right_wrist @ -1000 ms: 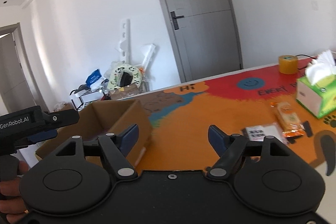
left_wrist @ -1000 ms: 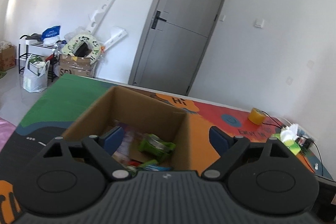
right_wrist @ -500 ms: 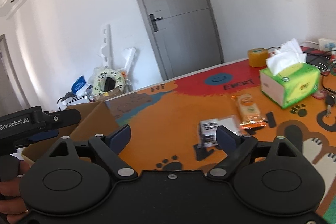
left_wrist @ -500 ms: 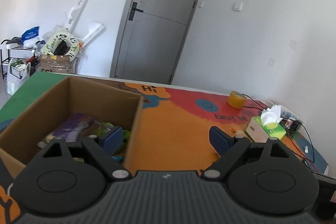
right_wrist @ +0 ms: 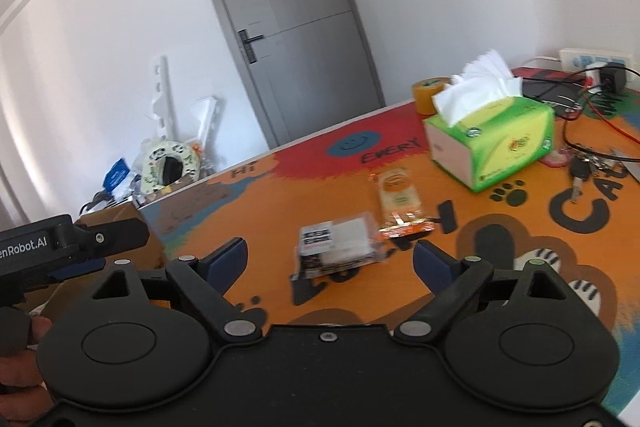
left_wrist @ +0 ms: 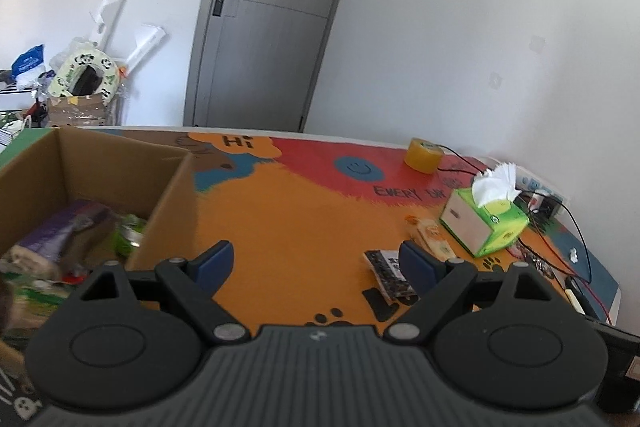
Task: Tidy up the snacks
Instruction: 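Move both tools back over the remaining snacks on the table, then grasp the black-sesame cake packet with the left gripper while the right grasps the orange-labelled pastry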
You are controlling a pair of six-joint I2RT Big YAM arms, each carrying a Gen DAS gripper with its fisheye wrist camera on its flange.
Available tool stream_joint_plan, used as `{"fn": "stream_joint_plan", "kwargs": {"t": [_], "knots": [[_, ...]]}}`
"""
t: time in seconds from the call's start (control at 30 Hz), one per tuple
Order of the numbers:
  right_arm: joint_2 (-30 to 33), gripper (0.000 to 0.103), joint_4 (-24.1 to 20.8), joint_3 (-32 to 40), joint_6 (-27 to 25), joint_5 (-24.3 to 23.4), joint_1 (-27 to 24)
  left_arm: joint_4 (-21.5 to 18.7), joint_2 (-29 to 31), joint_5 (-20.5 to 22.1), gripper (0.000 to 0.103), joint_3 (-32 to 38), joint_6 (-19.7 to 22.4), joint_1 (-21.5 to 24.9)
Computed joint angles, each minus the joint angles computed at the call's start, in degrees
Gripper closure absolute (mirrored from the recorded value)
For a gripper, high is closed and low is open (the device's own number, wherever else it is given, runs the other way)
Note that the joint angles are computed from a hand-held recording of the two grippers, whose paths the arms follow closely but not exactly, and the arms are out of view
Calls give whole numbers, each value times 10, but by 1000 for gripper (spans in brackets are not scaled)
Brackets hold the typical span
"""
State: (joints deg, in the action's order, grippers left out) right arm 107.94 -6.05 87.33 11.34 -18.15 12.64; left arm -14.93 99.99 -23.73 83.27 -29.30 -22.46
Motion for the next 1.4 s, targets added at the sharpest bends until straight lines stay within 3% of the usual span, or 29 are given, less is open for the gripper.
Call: {"fn": "stream_joint_plan", "kwargs": {"t": [0.43, 0.5, 0.57, 0.8, 1.2, 1.4], "knots": [[24, 13, -10, 28, -9, 18, -27, -100, 95, 36, 13, 140, -11, -4], [29, 12, -13, 34, -9, 17, -32, -111, 110, 31, 7, 161, -14, -8], [32, 0, -10, 36, -13, 16, -37, -115, 122, 26, 6, 177, -13, -13], [39, 0, -2, 38, -5, 15, -51, -149, 168, 31, 4, 241, -16, -21], [51, 0, -10, 52, 9, 14, -66, -210, 253, 4, 5, 351, -36, -31], [73, 0, -40, 88, 2, 24, -62, -238, 282, 1, 5, 385, -36, -30]]}}
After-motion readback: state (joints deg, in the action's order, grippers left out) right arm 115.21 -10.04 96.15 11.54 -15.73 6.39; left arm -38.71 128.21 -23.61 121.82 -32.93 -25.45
